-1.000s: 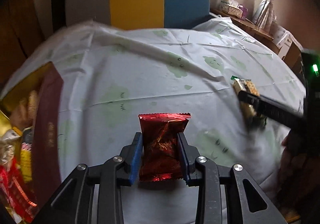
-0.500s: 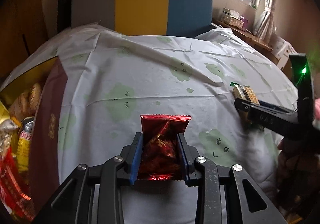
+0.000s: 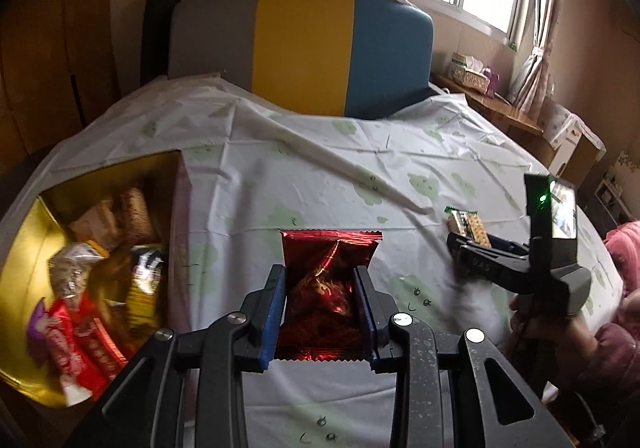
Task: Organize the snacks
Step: 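Carry the red foil snack into the gold tray with the left tool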
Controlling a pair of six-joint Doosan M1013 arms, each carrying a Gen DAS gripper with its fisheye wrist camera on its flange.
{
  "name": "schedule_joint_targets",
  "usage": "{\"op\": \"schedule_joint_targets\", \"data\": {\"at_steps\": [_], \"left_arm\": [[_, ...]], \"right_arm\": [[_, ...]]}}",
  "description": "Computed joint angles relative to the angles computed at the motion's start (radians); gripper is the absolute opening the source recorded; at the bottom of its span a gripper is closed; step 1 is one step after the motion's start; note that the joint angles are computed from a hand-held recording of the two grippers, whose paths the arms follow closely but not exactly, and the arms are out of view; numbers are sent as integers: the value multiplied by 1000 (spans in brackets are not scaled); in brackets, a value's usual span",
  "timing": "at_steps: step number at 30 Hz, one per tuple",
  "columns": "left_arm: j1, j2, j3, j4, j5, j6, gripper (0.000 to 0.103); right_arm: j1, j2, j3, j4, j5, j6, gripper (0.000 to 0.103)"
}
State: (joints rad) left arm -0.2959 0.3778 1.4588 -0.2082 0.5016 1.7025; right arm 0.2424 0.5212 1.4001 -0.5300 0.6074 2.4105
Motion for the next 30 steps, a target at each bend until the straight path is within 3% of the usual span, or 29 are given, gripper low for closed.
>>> {"op": "schedule_joint_targets", "data": {"at_steps": [22, 26, 30], "left_arm": [[61, -63, 58, 91, 31, -134, 34], [92, -68, 64, 18, 61, -103, 34], [135, -83, 80, 15, 58, -149, 34]], "right_arm": [[2, 0, 0, -7, 1, 6, 56], [2, 0, 0, -8, 1, 7, 56], [2, 0, 0, -9, 1, 8, 56]]}}
